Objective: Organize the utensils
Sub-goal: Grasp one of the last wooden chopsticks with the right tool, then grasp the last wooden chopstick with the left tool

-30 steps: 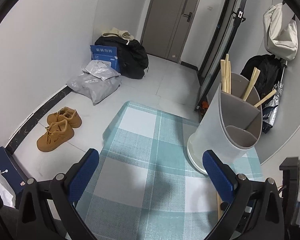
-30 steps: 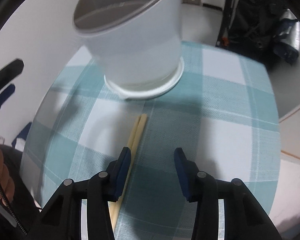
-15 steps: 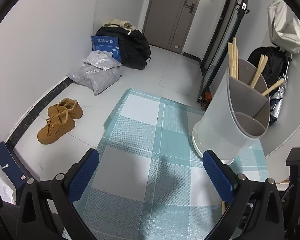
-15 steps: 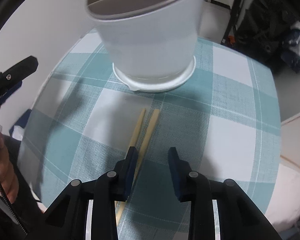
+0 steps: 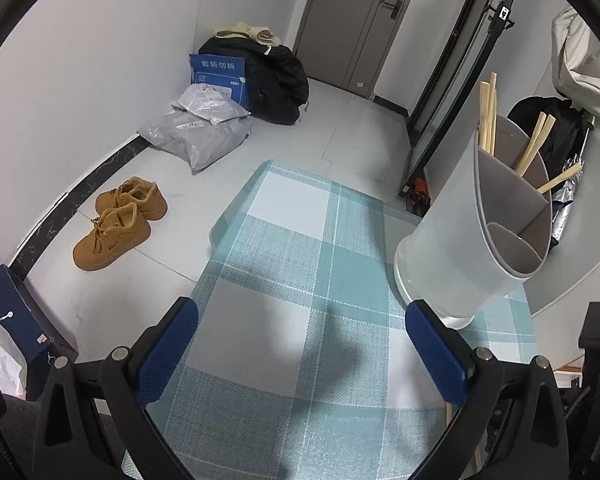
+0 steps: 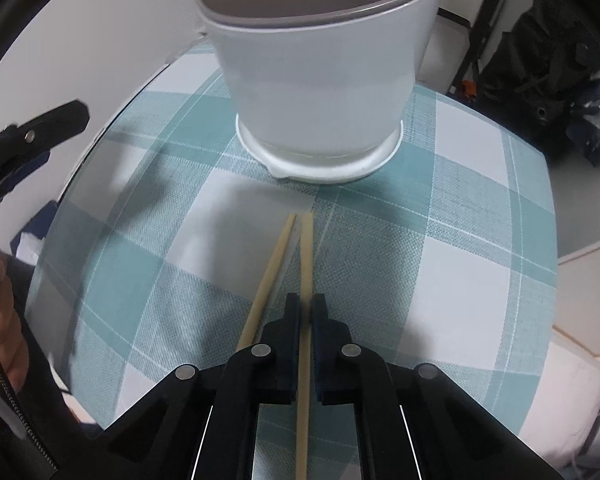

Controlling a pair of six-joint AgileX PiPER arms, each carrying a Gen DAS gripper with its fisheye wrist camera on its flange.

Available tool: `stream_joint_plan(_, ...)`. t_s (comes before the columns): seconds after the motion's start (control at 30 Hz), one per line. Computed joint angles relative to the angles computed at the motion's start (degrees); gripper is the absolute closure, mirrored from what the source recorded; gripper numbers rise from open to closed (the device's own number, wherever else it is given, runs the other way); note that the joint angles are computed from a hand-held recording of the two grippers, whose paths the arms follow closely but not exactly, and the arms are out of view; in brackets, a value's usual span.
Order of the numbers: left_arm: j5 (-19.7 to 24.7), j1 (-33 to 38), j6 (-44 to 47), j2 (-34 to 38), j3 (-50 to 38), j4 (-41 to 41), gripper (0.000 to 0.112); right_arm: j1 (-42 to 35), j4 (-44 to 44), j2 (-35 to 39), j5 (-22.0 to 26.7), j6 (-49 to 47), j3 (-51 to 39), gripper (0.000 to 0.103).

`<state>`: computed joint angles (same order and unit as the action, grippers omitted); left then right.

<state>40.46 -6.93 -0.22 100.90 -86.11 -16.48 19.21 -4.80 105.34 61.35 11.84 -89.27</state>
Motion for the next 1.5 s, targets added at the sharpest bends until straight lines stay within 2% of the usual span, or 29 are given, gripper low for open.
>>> stream_joint_plan(0.2, 0.1, 0.3, 0.9, 0.0, 0.2, -1.2, 0.011, 0.3, 1.5, -3.8, 1.8, -1.8, 4.5, 0.098)
stream_joint_plan(0.3, 0.6, 0.1, 0.7, 0.4, -0.4, -1.1, 0.011, 1.5, 1.9, -4.8, 3.1, -2.8, 5.2, 0.092)
stream_joint_plan(0.53, 1.0, 0.0, -0.2, 0.5, -0.7, 0.1, 0.011, 2.1, 1.1, -2.3, 0.9, -3.6, 2.6, 0.079)
stream_joint_plan(0.73, 3.0, 1.5, 3.3, 0.6, -0.5, -3.3, 0.011, 0.9, 2.2, 1.4, 1.4, -2.8, -2.6, 0.081)
stream_joint_plan(0.8, 3.0, 1.1, 2.5, 0.4, -0.3, -2.0, 0.011, 0.3, 3.4, 1.6, 1.3, -2.4, -3.0, 0.097)
stream_joint_plan(0.9, 4.4, 0.1, 2.1, 0.4, -0.4, -0.5, 0.011, -1.1, 5.8, 1.0, 0.7, -3.2, -2.5, 0.097)
stream_joint_plan(1.07, 4.6, -3.3, -0.3, -1.9, 1.8, 5.7, 0.011, -2.1, 7.4, -2.6, -3.7, -3.8, 2.2, 0.097)
stream_joint_plan(1.23, 3.8, -6.0, -0.4, -4.0, 4.7, 9.1, 0.011, -6.3, 14.3, -8.9, -12.6, -4.1, 9.6, 0.097)
stream_joint_plan(1.43, 4.1, -9.0, 1.0, -5.2, 6.3, 12.2, 0.011, -12.4, 28.6, -14.0, -17.8, -12.5, 16.3, 0.097)
stream_joint_plan(1.5, 5.1, -9.6, 2.1, -5.0, 5.8, 11.9, 0.011, -16.1, 37.6, -15.5, -18.8, -18.0, 19.8, 0.097)
